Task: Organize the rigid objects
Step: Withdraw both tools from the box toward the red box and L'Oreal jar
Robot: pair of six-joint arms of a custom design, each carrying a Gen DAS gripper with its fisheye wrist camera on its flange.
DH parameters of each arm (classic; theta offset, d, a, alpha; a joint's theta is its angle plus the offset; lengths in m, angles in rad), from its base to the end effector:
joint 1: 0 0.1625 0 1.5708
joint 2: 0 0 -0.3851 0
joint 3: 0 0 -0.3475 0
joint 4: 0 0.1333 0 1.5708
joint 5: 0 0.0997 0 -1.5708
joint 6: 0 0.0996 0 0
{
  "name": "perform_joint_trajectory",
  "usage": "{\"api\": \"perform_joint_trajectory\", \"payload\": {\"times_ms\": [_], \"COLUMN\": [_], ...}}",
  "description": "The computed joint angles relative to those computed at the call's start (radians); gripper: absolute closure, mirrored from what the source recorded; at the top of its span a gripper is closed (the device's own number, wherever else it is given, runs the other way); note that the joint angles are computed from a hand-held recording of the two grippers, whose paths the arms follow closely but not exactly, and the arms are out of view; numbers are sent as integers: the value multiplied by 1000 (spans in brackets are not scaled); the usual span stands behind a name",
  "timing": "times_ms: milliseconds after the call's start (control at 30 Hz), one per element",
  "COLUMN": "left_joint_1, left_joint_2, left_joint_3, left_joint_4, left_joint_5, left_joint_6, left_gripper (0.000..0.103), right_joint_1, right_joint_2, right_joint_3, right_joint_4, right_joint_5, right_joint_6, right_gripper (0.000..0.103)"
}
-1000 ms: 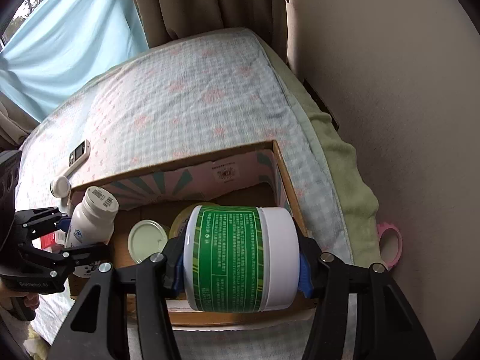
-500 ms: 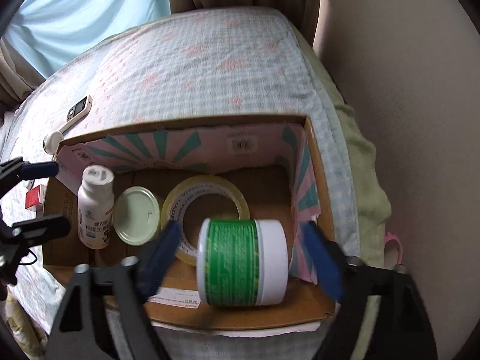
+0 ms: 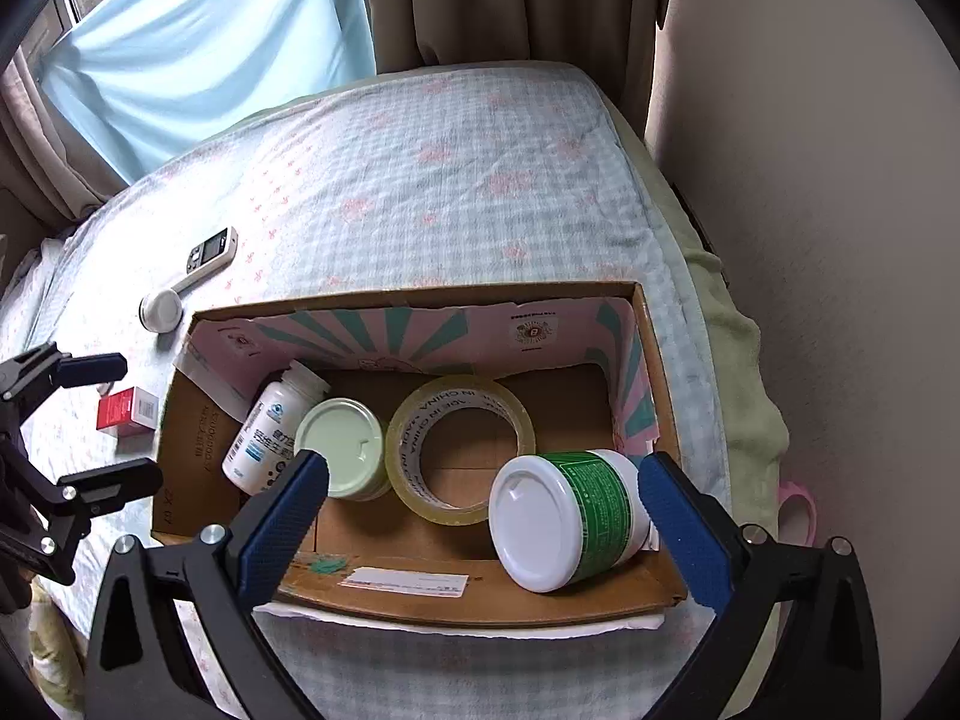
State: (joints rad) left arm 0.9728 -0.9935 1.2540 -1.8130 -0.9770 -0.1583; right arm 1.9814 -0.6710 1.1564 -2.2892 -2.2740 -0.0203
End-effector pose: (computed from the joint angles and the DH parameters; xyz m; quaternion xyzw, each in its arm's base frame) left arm -0.2064 -0.6388 0.3113 0.2111 0.9326 -0.0999 0.2751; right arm 0.3520 -0.6359 0.1889 0.1602 -0.9195 0.1734 0.3144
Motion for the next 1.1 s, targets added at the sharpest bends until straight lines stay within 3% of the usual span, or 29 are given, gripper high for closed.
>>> {"api": "perform_joint_trajectory", "payload": {"times_ms": [300, 767, 933, 1100], "left_joint_1": [-49, -145, -155, -141], "left_joint_2": [-113, -348, -421, -461], "left_joint_3": [38, 50, 37, 1], "left_joint_4": [96, 361, 422, 476], "left_joint_5": [76, 185, 211, 235], "left_joint_6": [-108, -279, -256, -180], "left_gripper": [0, 0, 0, 0], "right_joint_1": [65, 210, 260, 302], "right_joint_2": [24, 116, 198, 332], "right_joint_3": [-73, -286, -423, -640], "right_joint_4": [68, 205, 279, 387], "right_joint_5": [-48, -55, -35, -32], "right_joint_6": [-14, 67, 111, 146], "right_gripper": [0, 0, 0, 0]}}
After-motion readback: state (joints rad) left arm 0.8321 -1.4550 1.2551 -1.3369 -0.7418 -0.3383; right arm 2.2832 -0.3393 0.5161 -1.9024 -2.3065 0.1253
